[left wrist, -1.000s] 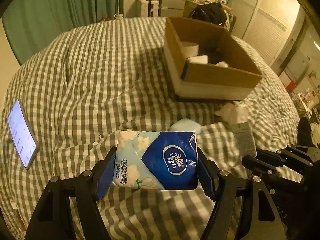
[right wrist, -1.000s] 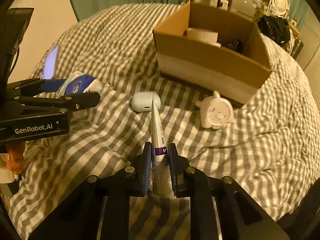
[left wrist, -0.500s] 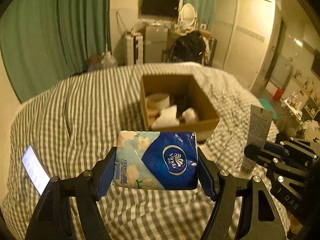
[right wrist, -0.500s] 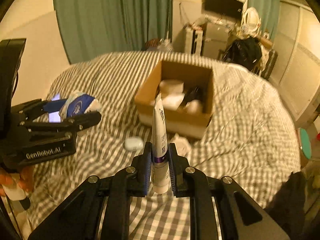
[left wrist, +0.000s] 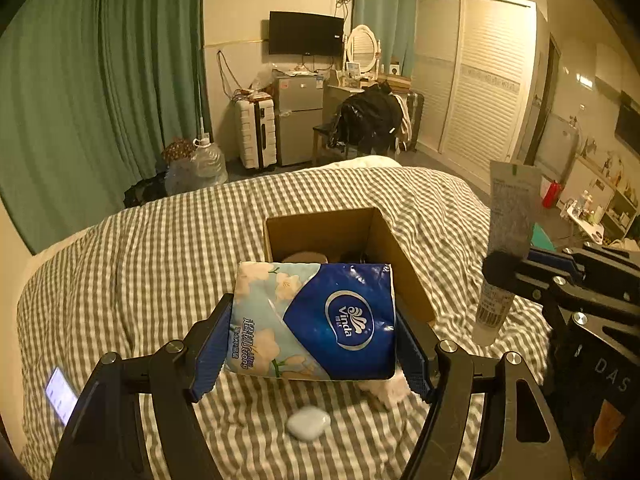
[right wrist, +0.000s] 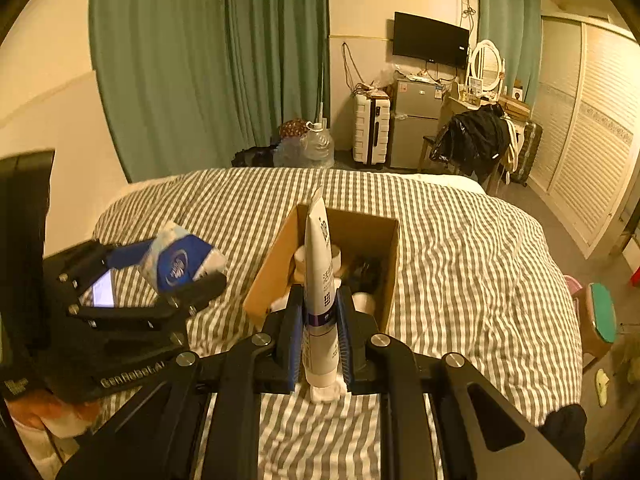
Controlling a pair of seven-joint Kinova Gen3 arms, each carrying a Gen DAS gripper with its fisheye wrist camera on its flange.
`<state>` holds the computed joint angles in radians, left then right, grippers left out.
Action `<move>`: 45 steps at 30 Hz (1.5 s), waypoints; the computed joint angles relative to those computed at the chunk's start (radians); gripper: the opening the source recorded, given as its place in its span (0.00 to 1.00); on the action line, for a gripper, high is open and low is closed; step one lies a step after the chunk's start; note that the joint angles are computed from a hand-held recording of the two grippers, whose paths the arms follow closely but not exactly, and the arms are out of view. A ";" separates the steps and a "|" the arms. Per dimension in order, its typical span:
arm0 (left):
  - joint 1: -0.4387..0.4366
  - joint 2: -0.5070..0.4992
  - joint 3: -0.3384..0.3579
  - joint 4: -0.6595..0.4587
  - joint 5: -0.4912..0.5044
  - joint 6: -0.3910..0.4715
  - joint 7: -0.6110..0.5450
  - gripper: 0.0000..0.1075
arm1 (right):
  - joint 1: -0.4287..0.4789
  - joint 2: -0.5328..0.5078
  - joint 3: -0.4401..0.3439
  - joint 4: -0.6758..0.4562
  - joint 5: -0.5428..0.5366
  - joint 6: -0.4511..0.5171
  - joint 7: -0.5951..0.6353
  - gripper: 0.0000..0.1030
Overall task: Organize objects
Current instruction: 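Drop tissue pack and toothpaste tube into the box, opening both grippers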
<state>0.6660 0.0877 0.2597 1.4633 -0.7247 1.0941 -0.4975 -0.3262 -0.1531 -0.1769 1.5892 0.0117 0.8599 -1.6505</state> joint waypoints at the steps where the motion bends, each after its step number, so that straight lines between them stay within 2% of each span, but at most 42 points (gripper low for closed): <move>1: -0.011 0.011 -0.006 -0.008 0.009 -0.013 -0.014 0.70 | 0.000 0.023 0.007 -0.021 -0.006 0.003 0.010 0.15; 9: -0.058 0.149 -0.085 -0.053 0.096 -0.135 -0.137 0.70 | 0.015 0.218 0.052 -0.154 -0.053 0.011 0.083 0.15; 19: -0.098 0.266 -0.172 -0.031 0.239 -0.291 -0.247 0.70 | 0.043 0.471 0.070 -0.261 -0.096 0.018 0.132 0.15; 23: -0.086 0.287 -0.205 -0.019 0.242 -0.343 -0.263 0.70 | 0.064 0.521 0.067 -0.277 -0.121 0.012 0.158 0.15; 26: -0.083 0.297 -0.210 -0.033 0.252 -0.338 -0.285 0.73 | 0.090 0.545 0.060 -0.288 -0.160 0.000 0.175 0.16; 28: -0.094 0.308 -0.201 -0.065 0.288 -0.311 -0.317 0.75 | 0.105 0.545 0.057 -0.285 -0.181 -0.010 0.182 0.16; 31: -0.060 0.305 -0.225 -0.098 0.271 -0.274 -0.291 0.87 | 0.113 0.527 0.061 -0.282 -0.195 -0.016 0.175 0.16; 33: -0.034 0.288 -0.239 -0.111 0.239 -0.251 -0.256 0.90 | 0.107 0.504 0.068 -0.278 -0.187 -0.019 0.160 0.27; 35: -0.026 0.272 -0.237 -0.129 0.223 -0.218 -0.238 0.91 | 0.101 0.467 0.077 -0.266 -0.174 -0.027 0.139 0.53; 40: 0.013 0.189 -0.218 -0.147 0.143 -0.117 -0.162 0.91 | 0.108 0.346 0.084 -0.244 -0.169 -0.034 0.104 0.59; 45: 0.048 0.109 -0.164 -0.170 0.038 -0.009 -0.068 0.92 | 0.078 0.199 0.082 -0.207 -0.099 -0.033 0.043 0.65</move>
